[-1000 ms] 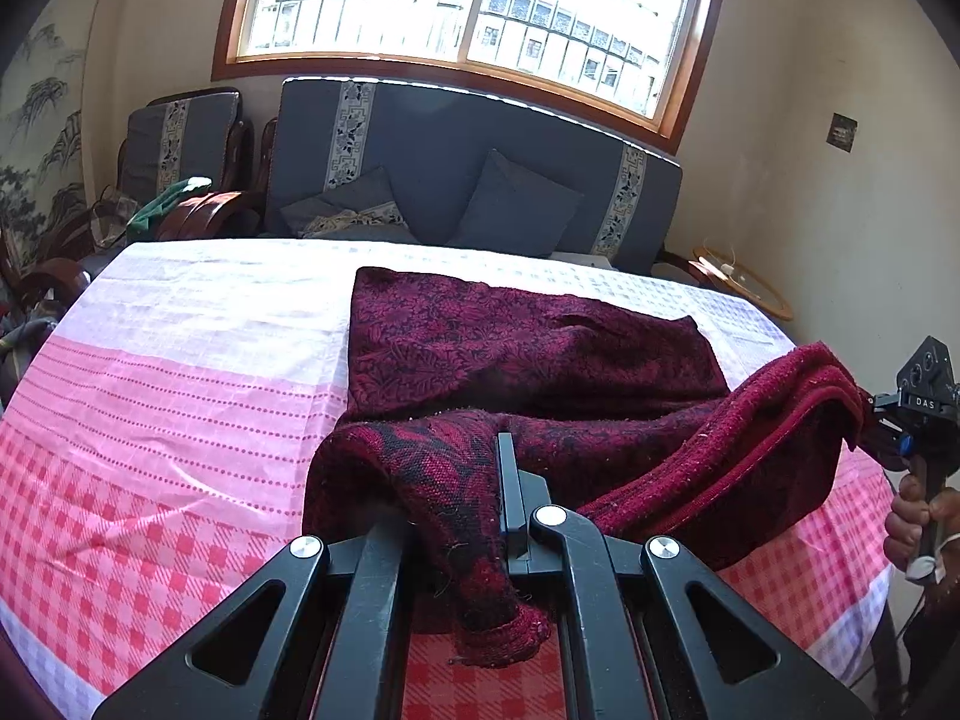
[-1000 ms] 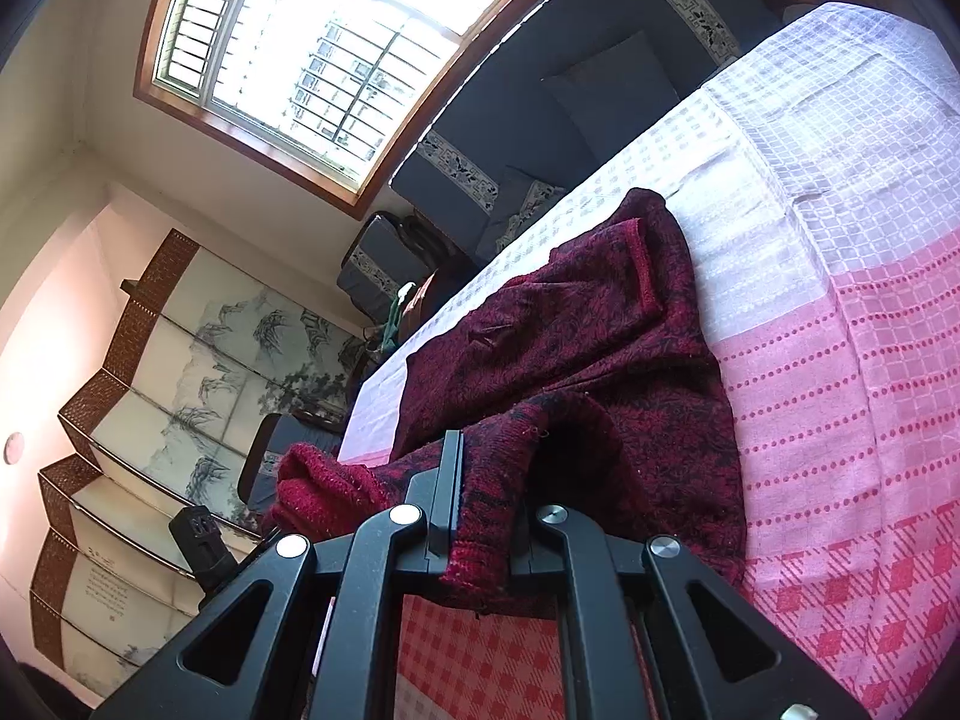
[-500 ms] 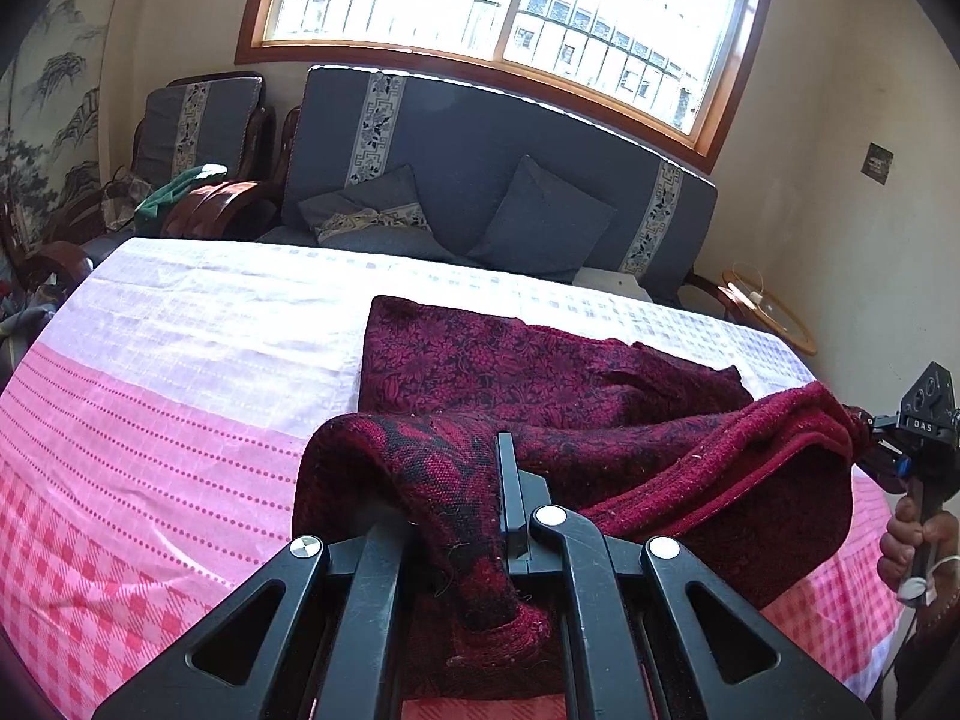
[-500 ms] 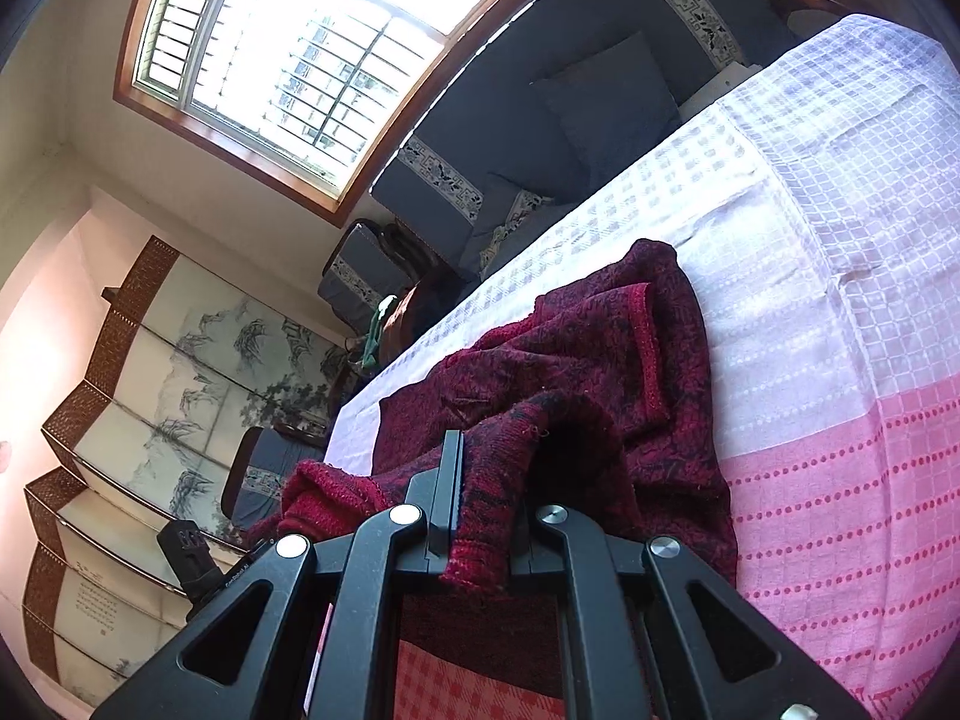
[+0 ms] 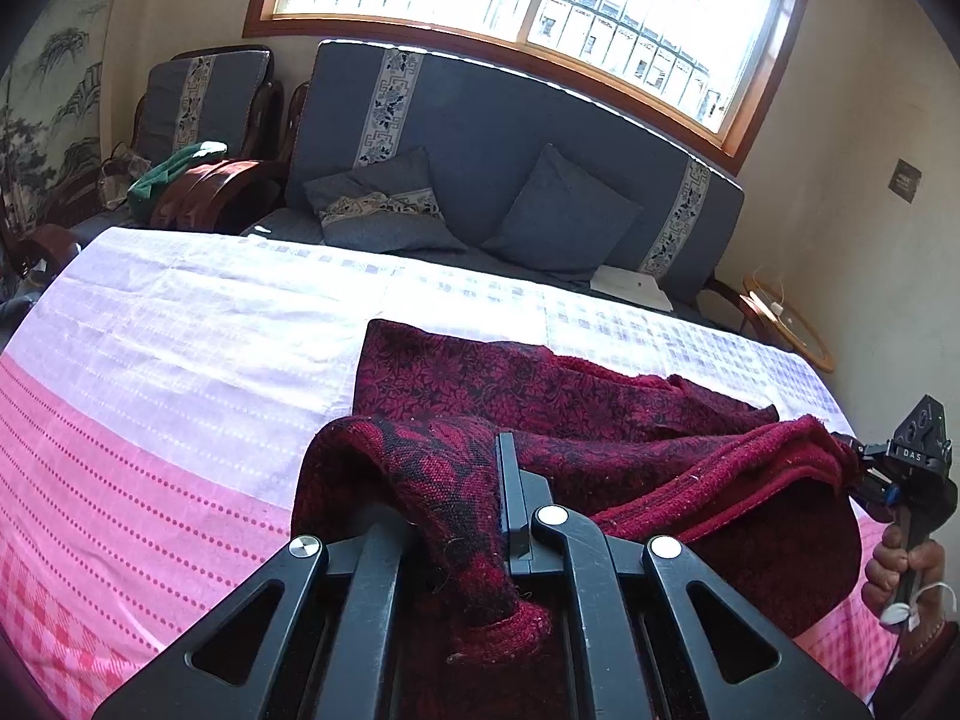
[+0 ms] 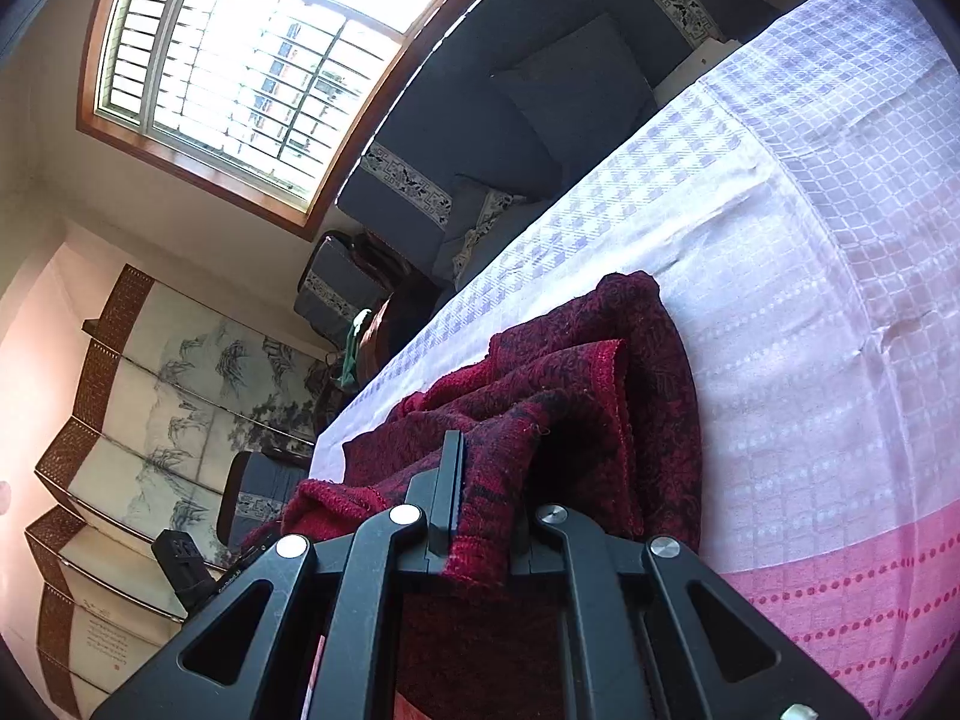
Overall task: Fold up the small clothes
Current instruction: 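Carry the held hem over the shirt body toward the collar with both grippers, then lower the hem onto the collar and open both grippers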
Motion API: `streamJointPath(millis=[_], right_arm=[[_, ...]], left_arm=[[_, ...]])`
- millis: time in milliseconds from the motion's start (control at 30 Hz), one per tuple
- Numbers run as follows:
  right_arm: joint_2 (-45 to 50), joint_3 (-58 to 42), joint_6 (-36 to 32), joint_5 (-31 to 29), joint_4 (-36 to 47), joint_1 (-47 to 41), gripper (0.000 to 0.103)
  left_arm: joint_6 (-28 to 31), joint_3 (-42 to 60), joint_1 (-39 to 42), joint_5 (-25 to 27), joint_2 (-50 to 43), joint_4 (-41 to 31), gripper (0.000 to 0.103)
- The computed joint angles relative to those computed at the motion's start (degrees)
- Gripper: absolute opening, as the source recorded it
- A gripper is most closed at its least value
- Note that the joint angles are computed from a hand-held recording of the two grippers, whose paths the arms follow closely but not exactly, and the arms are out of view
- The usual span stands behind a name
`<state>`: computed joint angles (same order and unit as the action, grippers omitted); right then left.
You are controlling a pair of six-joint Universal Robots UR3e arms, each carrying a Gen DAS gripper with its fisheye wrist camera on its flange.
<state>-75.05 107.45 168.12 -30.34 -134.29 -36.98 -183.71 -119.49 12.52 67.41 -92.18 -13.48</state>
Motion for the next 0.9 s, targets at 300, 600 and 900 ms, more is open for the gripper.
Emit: streamJointPath(millis=[300,600,900], right_arm=[[10.0,-1.7,10.8,1.7,-14.6,1.6,0.011],[17.3,2.1,23.6,10.6,-31.1,-2.6,0.02],[15.8,7.7,22.5,17.5,-36.1,-7.9,0.063]], left_arm=[[-2.6,5.5,3.2,-6.3,-9.2,-0.6,0.014],[-3.8,5.1,10.6,-22.6,-10.7,-2.5,0.026],[-11.5,-1.7,16.8,-26.9,-6.9,12.1,0.09]])
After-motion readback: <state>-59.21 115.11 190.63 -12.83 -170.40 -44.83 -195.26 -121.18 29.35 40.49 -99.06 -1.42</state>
